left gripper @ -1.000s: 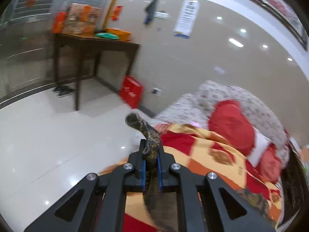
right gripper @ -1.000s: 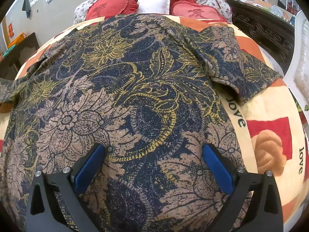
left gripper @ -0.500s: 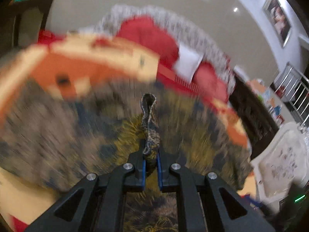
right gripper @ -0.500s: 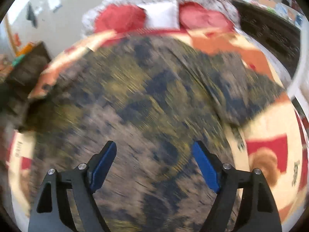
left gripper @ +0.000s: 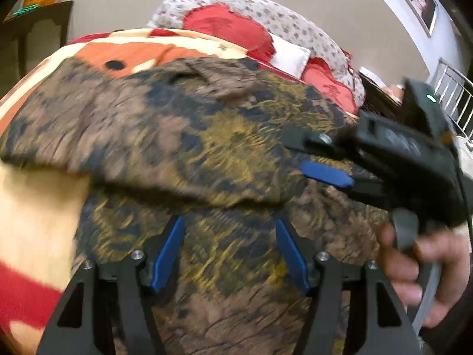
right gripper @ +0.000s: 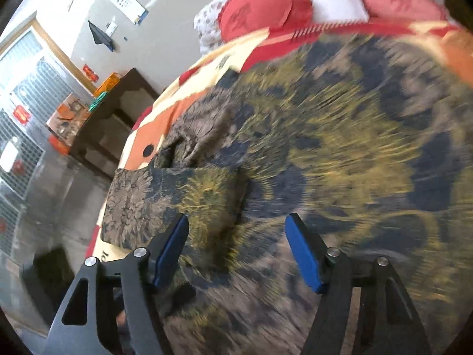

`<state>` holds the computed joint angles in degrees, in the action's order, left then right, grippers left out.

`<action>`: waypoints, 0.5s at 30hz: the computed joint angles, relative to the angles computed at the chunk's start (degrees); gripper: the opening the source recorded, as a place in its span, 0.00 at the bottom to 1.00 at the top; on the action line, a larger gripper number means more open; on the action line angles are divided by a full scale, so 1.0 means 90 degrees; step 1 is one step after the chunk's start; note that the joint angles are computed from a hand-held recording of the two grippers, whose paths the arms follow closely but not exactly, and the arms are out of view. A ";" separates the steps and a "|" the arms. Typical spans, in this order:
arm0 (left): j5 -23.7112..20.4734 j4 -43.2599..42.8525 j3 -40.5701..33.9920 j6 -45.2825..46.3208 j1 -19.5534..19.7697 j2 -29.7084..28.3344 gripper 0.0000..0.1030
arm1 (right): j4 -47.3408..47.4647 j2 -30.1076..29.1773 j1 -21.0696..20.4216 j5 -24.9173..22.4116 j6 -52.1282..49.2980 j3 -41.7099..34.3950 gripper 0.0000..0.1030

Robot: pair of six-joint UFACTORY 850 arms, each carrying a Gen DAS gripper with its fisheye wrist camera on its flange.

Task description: Fold small clothes

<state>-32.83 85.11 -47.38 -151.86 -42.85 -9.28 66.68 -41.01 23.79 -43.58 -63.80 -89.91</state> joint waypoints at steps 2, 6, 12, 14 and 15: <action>-0.0180 0.0044 0.0001 -0.0221 -0.0044 -0.0028 0.66 | -0.0032 -0.0246 0.0055 -0.0361 0.0108 -0.0234 0.61; -0.0185 -0.0030 0.0006 -0.0281 -0.0038 -0.0066 0.66 | 0.0209 -0.0319 0.0190 0.0053 -0.0141 -0.0177 0.60; -0.0246 -0.0437 -0.0154 0.0290 -0.0048 -0.0172 0.71 | 0.0628 -0.0358 0.0290 -0.0134 -0.0632 -0.0081 0.46; -0.0220 -0.0390 -0.0147 0.0220 -0.0026 -0.0177 0.71 | 0.0603 -0.0363 0.0296 -0.0149 -0.0511 -0.0058 0.23; -0.0213 -0.0368 -0.0143 0.0192 -0.0019 -0.0177 0.71 | 0.0597 -0.0341 0.0315 -0.0059 -0.0493 -0.0042 0.20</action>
